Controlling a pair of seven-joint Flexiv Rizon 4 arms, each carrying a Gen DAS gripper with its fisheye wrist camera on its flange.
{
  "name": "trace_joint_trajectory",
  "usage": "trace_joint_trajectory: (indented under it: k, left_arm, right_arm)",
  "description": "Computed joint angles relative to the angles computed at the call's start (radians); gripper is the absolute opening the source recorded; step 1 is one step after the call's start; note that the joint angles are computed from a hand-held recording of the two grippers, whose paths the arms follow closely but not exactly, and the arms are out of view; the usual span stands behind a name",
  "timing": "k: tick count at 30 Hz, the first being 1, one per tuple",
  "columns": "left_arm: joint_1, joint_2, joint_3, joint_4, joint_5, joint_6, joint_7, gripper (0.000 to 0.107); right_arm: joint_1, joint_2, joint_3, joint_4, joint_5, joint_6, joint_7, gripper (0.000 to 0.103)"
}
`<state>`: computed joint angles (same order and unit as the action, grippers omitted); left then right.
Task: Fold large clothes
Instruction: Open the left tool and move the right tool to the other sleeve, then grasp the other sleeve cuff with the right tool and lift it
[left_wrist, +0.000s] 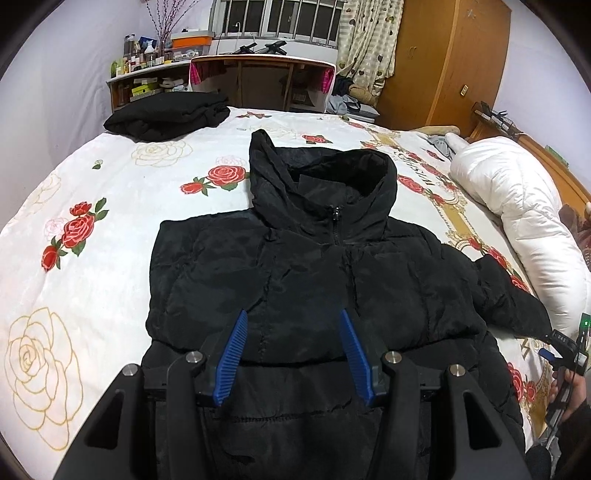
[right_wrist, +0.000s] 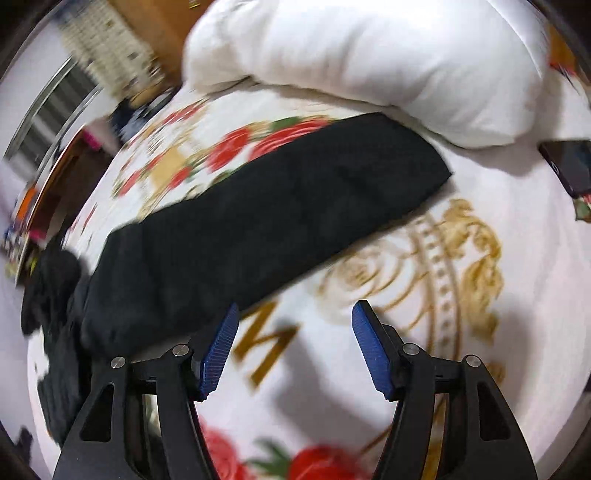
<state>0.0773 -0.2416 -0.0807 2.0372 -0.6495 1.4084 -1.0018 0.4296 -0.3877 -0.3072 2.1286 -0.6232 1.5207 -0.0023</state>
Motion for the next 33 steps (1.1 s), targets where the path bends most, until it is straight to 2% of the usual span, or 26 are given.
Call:
trace_joint_trajectory:
  k: [4,7,12,13,14,15,16,17,19,25,29,33]
  left_arm:
    - [-0.01,-0.017,0.015,-0.021,0.044,-0.002,-0.03,0.054]
    - [-0.013,-0.032,0.025,-0.038,0.082,-0.014,-0.059,0.054]
    - [-0.01,-0.05,0.034,-0.054,0.124,-0.033,-0.098,0.054]
    - [-0.005,-0.051,0.03,-0.054,0.123,-0.034,-0.1,0.054]
    - [-0.002,-0.052,0.029,-0.055,0.124,-0.034,-0.104,0.054]
    - [0.001,-0.053,0.025,-0.053,0.122,-0.032,-0.105,0.054]
    - [0.007,-0.052,0.02,-0.051,0.117,-0.03,-0.101,0.054]
    - [0.013,-0.05,0.012,-0.048,0.107,-0.028,-0.095,0.054]
    - [0.022,-0.045,0.002,-0.041,0.09,-0.023,-0.081,0.054]
    - [0.051,-0.008,-0.039,-0.003,-0.035,-0.003,0.0,0.054]
    - [0.05,0.027,-0.047,0.025,-0.141,0.01,0.077,0.054]
    - [0.034,0.054,-0.039,0.039,-0.25,0.019,0.157,0.054]
  right_arm:
    - [0.007,-0.043,-0.068,0.003,0.053,0.09,0.039,0.064]
    - [0.045,-0.075,-0.125,-0.01,0.092,0.112,0.036,0.064]
    - [0.064,-0.114,-0.151,-0.068,0.151,0.063,0.002,0.065]
    - [0.051,-0.117,-0.135,-0.084,0.163,0.042,-0.016,0.062]
    - [0.045,-0.111,-0.123,-0.097,0.169,-0.001,-0.032,0.048]
    - [0.046,-0.106,-0.126,-0.097,0.164,-0.008,-0.036,0.034]
    - [0.024,-0.099,-0.102,-0.095,0.171,0.012,-0.049,0.015]
    - [0.015,-0.088,-0.087,-0.096,0.176,0.003,-0.058,0.013]
    - [0.047,-0.06,-0.119,-0.092,0.138,-0.014,-0.058,0.01]
    - [0.145,0.035,-0.221,-0.108,-0.07,0.012,-0.012,0.008]
    - [0.163,0.07,-0.204,-0.185,-0.19,0.025,-0.011,0.008]
    - [0.101,0.052,-0.047,-0.305,-0.187,0.013,-0.096,0.008]
